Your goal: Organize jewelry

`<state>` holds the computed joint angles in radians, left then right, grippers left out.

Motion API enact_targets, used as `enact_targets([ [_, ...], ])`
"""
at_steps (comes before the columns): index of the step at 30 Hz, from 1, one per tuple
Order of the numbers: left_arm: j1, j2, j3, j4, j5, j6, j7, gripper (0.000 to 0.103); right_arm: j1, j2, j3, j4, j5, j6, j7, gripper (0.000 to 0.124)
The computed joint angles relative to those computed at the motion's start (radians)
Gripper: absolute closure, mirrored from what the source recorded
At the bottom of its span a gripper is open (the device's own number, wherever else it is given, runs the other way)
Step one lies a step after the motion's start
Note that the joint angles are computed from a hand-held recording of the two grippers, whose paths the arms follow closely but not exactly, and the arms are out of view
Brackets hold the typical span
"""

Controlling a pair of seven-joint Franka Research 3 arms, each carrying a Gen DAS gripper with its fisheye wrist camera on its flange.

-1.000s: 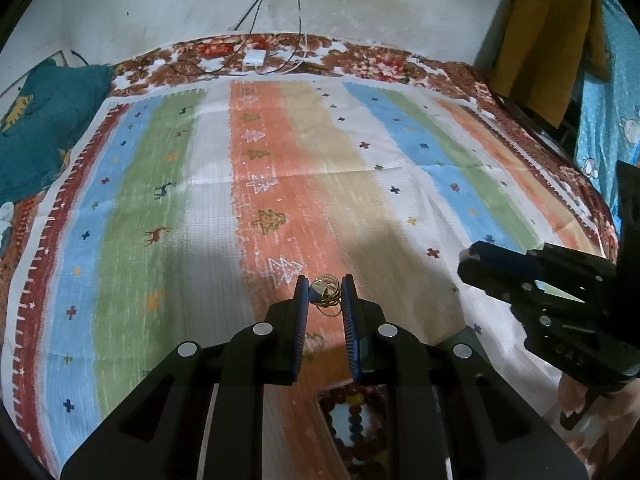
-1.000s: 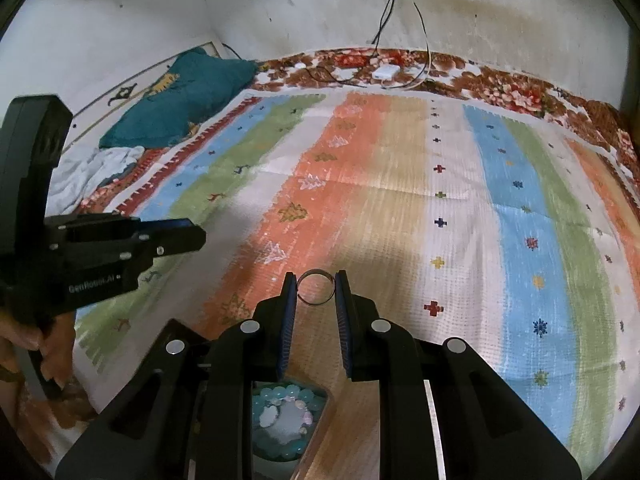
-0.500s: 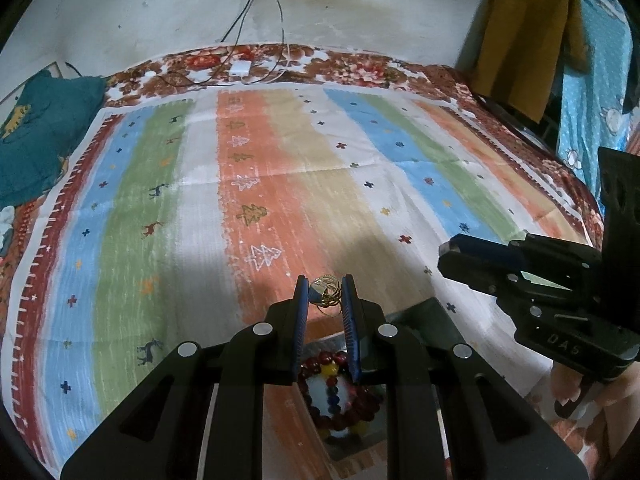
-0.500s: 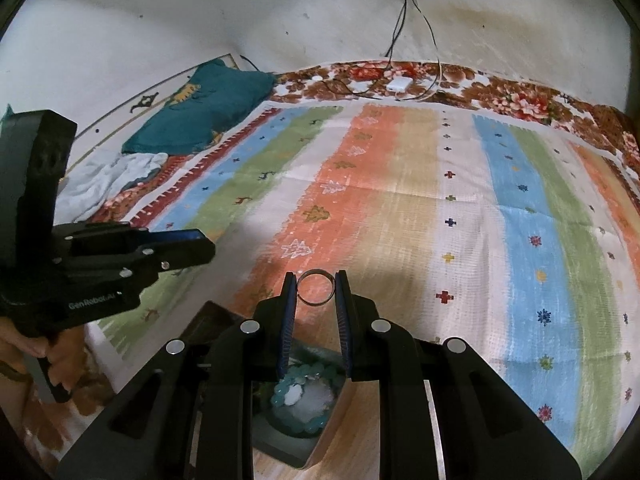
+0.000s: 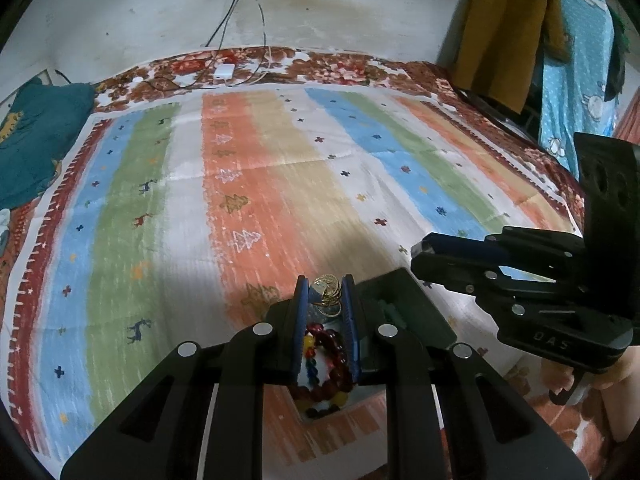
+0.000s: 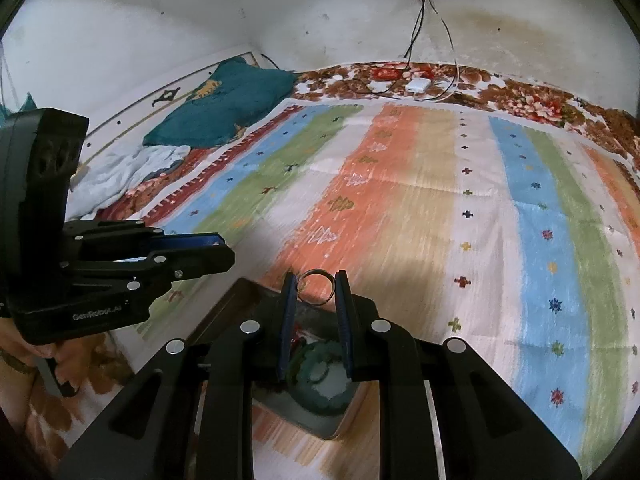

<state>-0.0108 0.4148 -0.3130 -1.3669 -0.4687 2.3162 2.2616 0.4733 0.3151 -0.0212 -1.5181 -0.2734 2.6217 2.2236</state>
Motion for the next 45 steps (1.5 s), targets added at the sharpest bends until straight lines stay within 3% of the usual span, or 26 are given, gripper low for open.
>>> enact_targets([
  [10,0.005,-0.029,0.006,-0.042,-0.025,-0.016,0.012,0.087,-0.007,-0.013,0.028,-0.024,0.064,0.022,-0.063,0.104],
  [12,0.007,-0.019,0.008,-0.025,-0.029,-0.043,-0.005,0.079,-0.004,-0.018,0.026,-0.030,0.066,0.021,-0.064,0.104],
  [15,0.006,-0.011,0.012,-0.014,-0.027,-0.046,-0.023,0.078,-0.003,-0.027,0.024,-0.045,0.070,0.027,-0.053,0.103],
  [17,0.008,-0.008,0.013,-0.009,-0.026,-0.044,-0.036,0.075,-0.001,-0.034,0.018,-0.052,0.061,0.026,-0.037,0.088],
  [19,0.011,-0.009,0.013,-0.011,-0.027,-0.041,-0.040,0.073,0.000,-0.043,0.014,-0.064,0.049,0.029,-0.019,0.088],
  [32,0.027,-0.066,0.017,-0.099,-0.057,-0.015,0.010,0.048,-0.008,-0.104,0.027,-0.150,-0.029,0.052,0.065,0.066],
  [35,0.027,-0.084,0.021,-0.126,-0.066,-0.007,0.024,0.033,-0.012,-0.116,0.031,-0.167,-0.037,0.061,0.076,0.060],
  [45,0.017,-0.161,0.042,-0.244,-0.097,0.077,0.090,0.007,-0.016,-0.155,0.038,-0.220,-0.098,0.075,0.142,0.038],
])
